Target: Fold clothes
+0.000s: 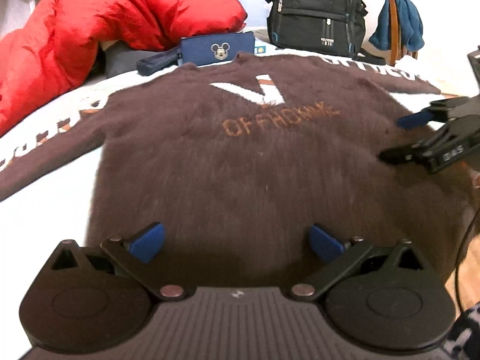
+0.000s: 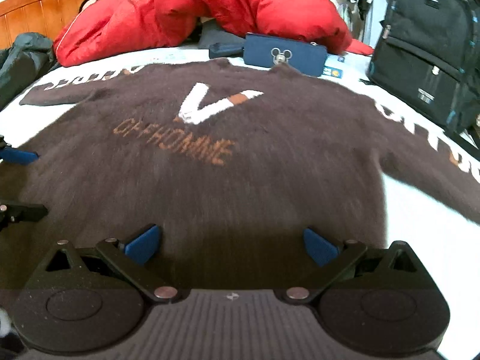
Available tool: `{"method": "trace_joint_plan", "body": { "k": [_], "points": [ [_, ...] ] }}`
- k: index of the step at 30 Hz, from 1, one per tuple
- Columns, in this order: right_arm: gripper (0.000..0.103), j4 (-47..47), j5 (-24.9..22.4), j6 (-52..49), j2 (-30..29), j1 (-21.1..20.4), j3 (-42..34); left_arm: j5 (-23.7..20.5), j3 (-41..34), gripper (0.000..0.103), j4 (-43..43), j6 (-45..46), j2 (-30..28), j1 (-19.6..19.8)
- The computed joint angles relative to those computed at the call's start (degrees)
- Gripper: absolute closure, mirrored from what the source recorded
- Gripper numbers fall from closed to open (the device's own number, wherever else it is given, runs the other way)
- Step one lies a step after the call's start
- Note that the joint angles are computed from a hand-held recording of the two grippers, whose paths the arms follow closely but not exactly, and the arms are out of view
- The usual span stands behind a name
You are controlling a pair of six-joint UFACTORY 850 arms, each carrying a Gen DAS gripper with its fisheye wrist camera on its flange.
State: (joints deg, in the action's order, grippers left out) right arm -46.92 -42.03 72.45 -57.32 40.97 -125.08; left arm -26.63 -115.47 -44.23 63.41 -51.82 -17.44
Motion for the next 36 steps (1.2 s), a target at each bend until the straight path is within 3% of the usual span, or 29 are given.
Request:
{"method": "trace_joint_plan", "body": {
  "k": [6, 11, 16, 18, 21, 27, 30, 33, 36],
  "points": [
    [0.0, -8.88, 3.9, 13.2, 7.91, 1.89, 14.44, 1.66, 2.15, 0.001, 1.72, -4.57, 1.86, -0.59],
    [0.0, -6.99, 7.15, 11.9, 11.23, 0.88, 18.0, -1.34, -3.35, 0.001, 6.25, -12.12, -0.05, -2.09],
    [0.0, -13.1, 4.01, 13.78, 14.28, -1.43, 20.12, -3.47, -8.8, 0.001, 11.02, -18.62, -2.78, -4.63],
    [0.0, -17.15, 1.34, 16.47, 15.89, -3.05, 21.77, -4.22, -9.49, 0.001, 10.55, -18.86, -3.24, -5.36],
    [0.0, -16.89, 2.69, 19.87, 19.28, -7.92, 25.4, -6.17, -9.74, 0.001, 8.92, -17.66, -3.62, -6.21],
    [0.0, -11.93, 15.38, 26.29, 23.57, -19.17, 31.92, -6.16, -11.27, 0.001, 11.67, -18.17, -4.33, -7.92],
    [0.0, -5.48, 21.41, 24.05, 23.65, -22.89, 33.9, -6.95, -13.62, 0.001, 13.07, -20.08, -5.72, -8.15],
    [0.0, 2.2, 21.57, 18.84, 24.01, -24.66, 35.94, -6.94, -14.23, 0.001, 15.65, -22.7, -6.4, -8.25],
    [0.0, -2.73, 22.41, 25.34, 27.8, -25.4, 42.24, -5.59, -13.38, 0.001, 17.66, -24.01, -6.23, -8.43]
  ]
}}
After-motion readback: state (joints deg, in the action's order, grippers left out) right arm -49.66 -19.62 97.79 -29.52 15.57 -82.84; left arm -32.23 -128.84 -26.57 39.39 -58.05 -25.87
